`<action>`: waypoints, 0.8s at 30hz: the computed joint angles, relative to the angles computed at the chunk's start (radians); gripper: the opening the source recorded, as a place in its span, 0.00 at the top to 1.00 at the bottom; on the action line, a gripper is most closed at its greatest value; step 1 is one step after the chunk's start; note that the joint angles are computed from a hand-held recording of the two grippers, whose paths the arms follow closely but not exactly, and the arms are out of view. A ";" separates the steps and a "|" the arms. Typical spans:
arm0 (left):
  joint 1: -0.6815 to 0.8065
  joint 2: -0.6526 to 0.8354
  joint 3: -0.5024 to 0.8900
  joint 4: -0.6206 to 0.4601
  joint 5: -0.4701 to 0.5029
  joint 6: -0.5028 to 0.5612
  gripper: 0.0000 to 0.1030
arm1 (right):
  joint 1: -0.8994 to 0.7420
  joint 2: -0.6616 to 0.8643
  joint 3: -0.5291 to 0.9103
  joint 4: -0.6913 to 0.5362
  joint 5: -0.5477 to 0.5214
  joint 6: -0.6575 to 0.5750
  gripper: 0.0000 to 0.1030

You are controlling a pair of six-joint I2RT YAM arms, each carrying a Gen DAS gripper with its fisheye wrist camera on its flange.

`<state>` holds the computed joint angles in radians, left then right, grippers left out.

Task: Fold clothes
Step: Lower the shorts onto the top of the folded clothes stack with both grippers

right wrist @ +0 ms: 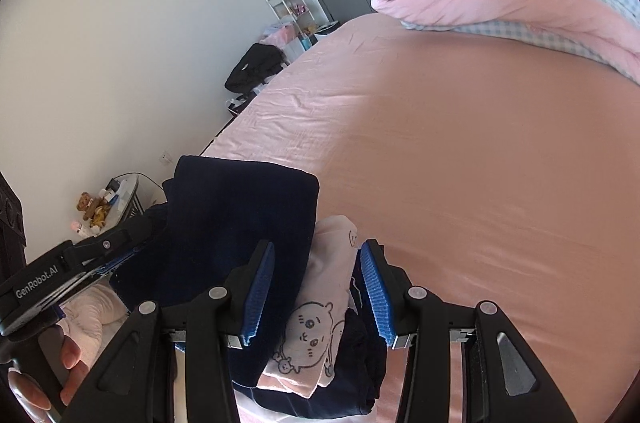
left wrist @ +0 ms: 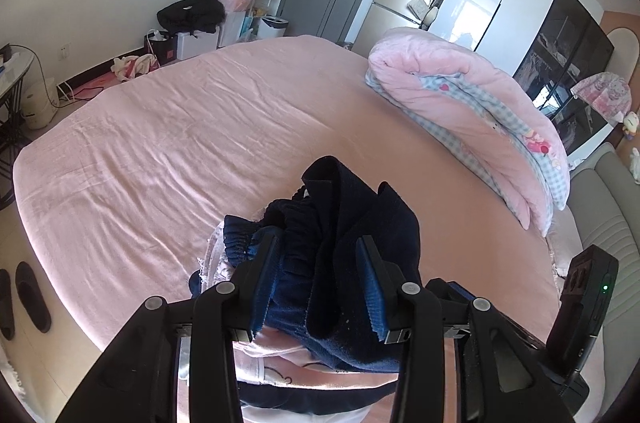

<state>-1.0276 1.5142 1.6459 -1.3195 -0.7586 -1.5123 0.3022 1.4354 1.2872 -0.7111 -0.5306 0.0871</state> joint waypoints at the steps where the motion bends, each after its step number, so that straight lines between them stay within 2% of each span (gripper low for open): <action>1: -0.005 0.005 0.013 -0.013 -0.009 -0.017 0.64 | -0.002 0.003 0.000 -0.003 -0.005 0.000 0.57; 3: -0.033 0.000 0.022 -0.021 -0.070 -0.042 0.64 | -0.006 -0.006 -0.011 0.004 -0.011 0.001 0.57; 4: -0.025 0.022 0.059 -0.059 -0.059 -0.037 0.64 | -0.006 -0.015 -0.018 0.013 -0.005 0.003 0.54; 6: -0.011 0.054 0.110 -0.109 -0.037 -0.031 0.64 | 0.003 -0.025 -0.022 0.018 0.011 -0.005 0.43; 7: -0.006 0.062 0.120 -0.118 -0.027 -0.030 0.64 | 0.010 -0.028 -0.021 0.017 0.021 -0.011 0.43; 9: 0.005 0.037 0.084 -0.043 0.000 0.043 0.64 | 0.025 -0.034 -0.019 0.014 0.040 -0.025 0.43; 12: 0.026 0.103 0.138 -0.105 0.042 0.057 0.64 | 0.071 -0.037 -0.012 0.002 0.111 -0.057 0.43; 14: 0.025 0.105 0.136 -0.095 0.054 0.062 0.64 | 0.101 -0.030 -0.005 -0.019 0.145 -0.083 0.43; 16: 0.019 0.113 0.148 -0.097 0.044 0.068 0.64 | 0.118 -0.042 -0.019 -0.022 0.145 -0.117 0.43; 20: 0.047 0.178 0.257 -0.169 0.029 0.122 0.64 | 0.162 -0.067 -0.056 -0.029 0.171 -0.178 0.43; 24: 0.138 0.264 0.323 -0.240 0.084 0.195 0.64 | 0.188 -0.093 -0.091 -0.006 0.207 -0.202 0.43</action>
